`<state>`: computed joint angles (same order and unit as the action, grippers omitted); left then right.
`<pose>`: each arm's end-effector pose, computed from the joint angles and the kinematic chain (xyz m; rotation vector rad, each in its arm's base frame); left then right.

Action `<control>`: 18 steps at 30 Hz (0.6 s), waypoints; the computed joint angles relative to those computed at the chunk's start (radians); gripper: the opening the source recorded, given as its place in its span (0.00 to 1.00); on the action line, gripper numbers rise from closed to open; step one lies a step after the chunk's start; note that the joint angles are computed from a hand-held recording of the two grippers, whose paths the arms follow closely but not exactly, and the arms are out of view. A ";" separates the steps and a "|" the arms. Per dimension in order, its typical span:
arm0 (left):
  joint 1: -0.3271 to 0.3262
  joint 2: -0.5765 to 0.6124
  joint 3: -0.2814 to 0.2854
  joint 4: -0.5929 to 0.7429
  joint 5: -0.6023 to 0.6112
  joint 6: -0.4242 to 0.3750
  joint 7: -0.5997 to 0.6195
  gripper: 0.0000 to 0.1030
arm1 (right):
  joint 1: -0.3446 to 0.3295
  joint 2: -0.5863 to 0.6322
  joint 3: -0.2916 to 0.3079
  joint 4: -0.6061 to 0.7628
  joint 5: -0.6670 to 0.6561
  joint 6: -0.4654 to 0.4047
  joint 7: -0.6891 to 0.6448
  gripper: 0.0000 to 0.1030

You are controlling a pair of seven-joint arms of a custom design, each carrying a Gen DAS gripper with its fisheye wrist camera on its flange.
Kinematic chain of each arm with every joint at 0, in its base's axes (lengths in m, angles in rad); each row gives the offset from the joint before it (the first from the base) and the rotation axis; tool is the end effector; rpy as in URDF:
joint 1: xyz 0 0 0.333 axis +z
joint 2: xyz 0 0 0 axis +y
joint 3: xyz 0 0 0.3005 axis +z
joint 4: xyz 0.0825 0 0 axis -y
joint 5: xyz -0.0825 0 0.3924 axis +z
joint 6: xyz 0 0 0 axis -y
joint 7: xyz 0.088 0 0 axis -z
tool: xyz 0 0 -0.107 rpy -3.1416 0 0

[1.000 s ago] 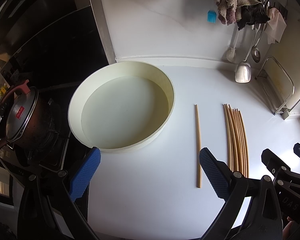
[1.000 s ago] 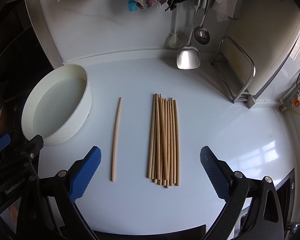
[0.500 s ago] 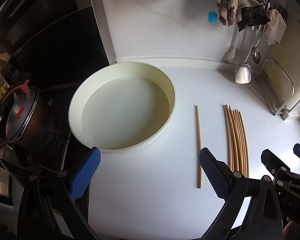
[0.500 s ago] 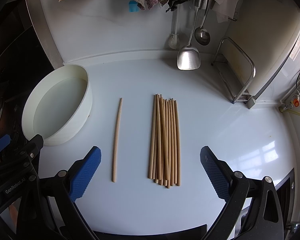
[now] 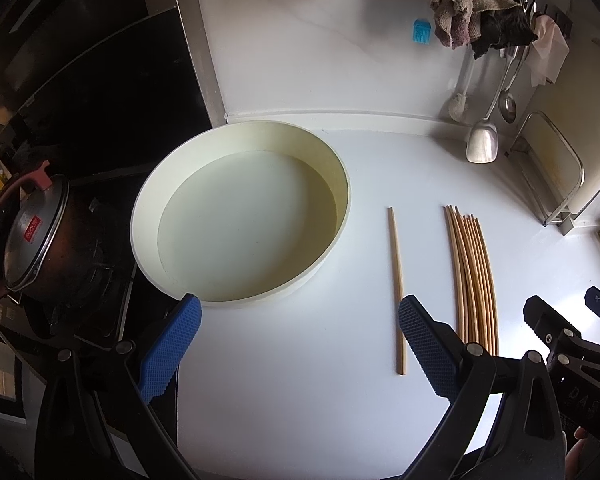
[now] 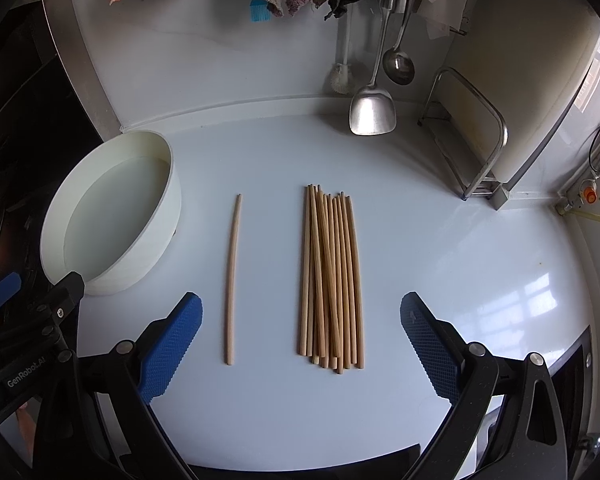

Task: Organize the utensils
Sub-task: 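Grasp the lone wooden chopstick with the left tool while the right tool grasps a chopstick from the bundle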

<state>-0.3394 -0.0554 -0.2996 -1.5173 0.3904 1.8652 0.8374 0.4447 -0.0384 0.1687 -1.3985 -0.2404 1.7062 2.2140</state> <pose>0.4716 -0.3212 0.7032 -1.9277 1.8271 -0.4820 0.4662 0.3038 0.7309 -1.9487 2.0241 -0.4259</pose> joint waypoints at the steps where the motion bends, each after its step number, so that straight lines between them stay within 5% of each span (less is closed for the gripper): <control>1: 0.001 -0.003 0.002 -0.008 -0.006 0.012 0.008 0.94 | -0.002 -0.012 -0.002 -0.018 0.001 0.011 0.009 0.92; 12: 0.005 -0.002 0.001 -0.128 -0.063 0.237 0.041 0.94 | -0.079 -0.224 -0.012 -0.340 -0.005 0.178 0.028 0.92; 18: -0.025 0.079 -0.001 -0.088 -0.052 0.233 -0.016 0.94 | -0.118 -0.265 -0.046 -0.445 0.055 0.236 -0.101 0.92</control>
